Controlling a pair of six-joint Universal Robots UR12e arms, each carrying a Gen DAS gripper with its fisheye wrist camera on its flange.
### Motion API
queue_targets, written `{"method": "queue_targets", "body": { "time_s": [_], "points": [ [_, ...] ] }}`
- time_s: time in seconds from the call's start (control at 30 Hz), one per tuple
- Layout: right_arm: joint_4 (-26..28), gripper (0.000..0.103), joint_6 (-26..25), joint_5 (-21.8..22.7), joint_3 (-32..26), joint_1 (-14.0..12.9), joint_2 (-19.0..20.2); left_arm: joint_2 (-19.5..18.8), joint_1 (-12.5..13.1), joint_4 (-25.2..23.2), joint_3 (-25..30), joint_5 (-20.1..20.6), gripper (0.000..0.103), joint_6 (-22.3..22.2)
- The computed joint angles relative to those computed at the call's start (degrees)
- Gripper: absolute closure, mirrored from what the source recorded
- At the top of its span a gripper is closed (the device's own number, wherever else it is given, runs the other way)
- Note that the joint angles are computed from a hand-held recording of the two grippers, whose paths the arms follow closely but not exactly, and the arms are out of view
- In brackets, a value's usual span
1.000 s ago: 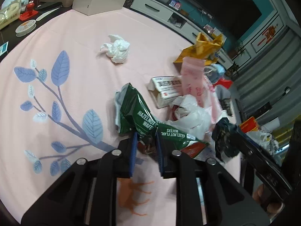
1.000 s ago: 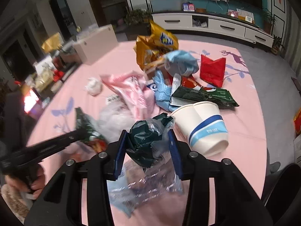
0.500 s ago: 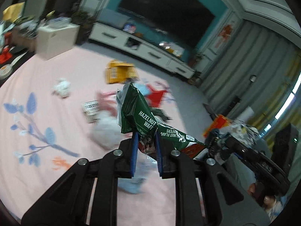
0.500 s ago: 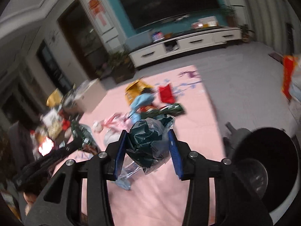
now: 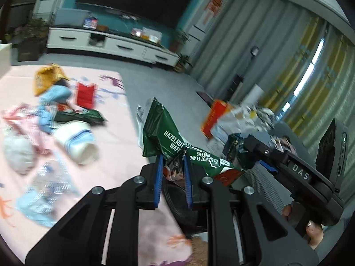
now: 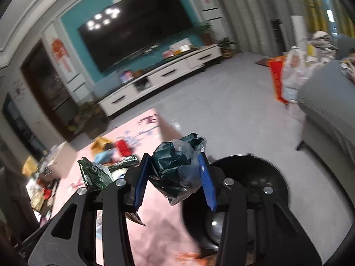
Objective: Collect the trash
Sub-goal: 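Carry both bags to the black bin and open both grippers to drop them, then grasp the white tissue with the left gripper while the right grasps the yellow snack bag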
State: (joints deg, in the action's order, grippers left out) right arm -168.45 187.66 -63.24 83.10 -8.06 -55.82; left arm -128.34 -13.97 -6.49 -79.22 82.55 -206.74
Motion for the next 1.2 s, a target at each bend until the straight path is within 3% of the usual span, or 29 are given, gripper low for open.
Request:
{"method": "queue_targets", "body": {
  "time_s": [0.13,0.5,0.6,0.67,0.73,0.9,1.1,1.2],
  "points": [
    [1.55,0.059,1.14,-3.77,-0.66,-0.45,0.55,-3.56,-1.17,-5.18,5.54,-2.39,0.085,2.40],
    [13.97,0.058,0.83,-6.47,-5.63,-1.37,4.09,-10.28,-2.78,-19.14,15.31,-4.91,0.083,6.22],
    [16.80,0.057,0.32,-7.04,-6.80,-1.30,4.82,-11.21,-2.88,-21.72,16.57,-5.51,0.073,6.87],
    [18.46,0.045,-0.41,-7.25,-7.51,-1.30,5.20,-11.39,-2.99,-22.57,16.80,-4.94,0.066,6.82],
    [20.28,0.033,-0.93,-7.28,-7.85,-1.23,5.14,-11.33,-2.90,-23.13,16.81,-4.94,0.044,6.78],
    [17.61,0.018,-0.38,-7.78,-6.86,-1.08,4.54,-9.38,-2.68,-19.56,13.62,-2.03,0.015,7.43],
    [15.51,0.014,-0.87,-8.68,-6.13,-0.47,3.93,-5.62,-1.46,-14.70,8.31,0.54,0.006,6.14],
    [14.29,0.014,-1.12,-9.18,-5.79,-0.03,3.68,-3.11,-0.61,-12.13,5.02,3.80,0.003,6.25]
  ]
}}
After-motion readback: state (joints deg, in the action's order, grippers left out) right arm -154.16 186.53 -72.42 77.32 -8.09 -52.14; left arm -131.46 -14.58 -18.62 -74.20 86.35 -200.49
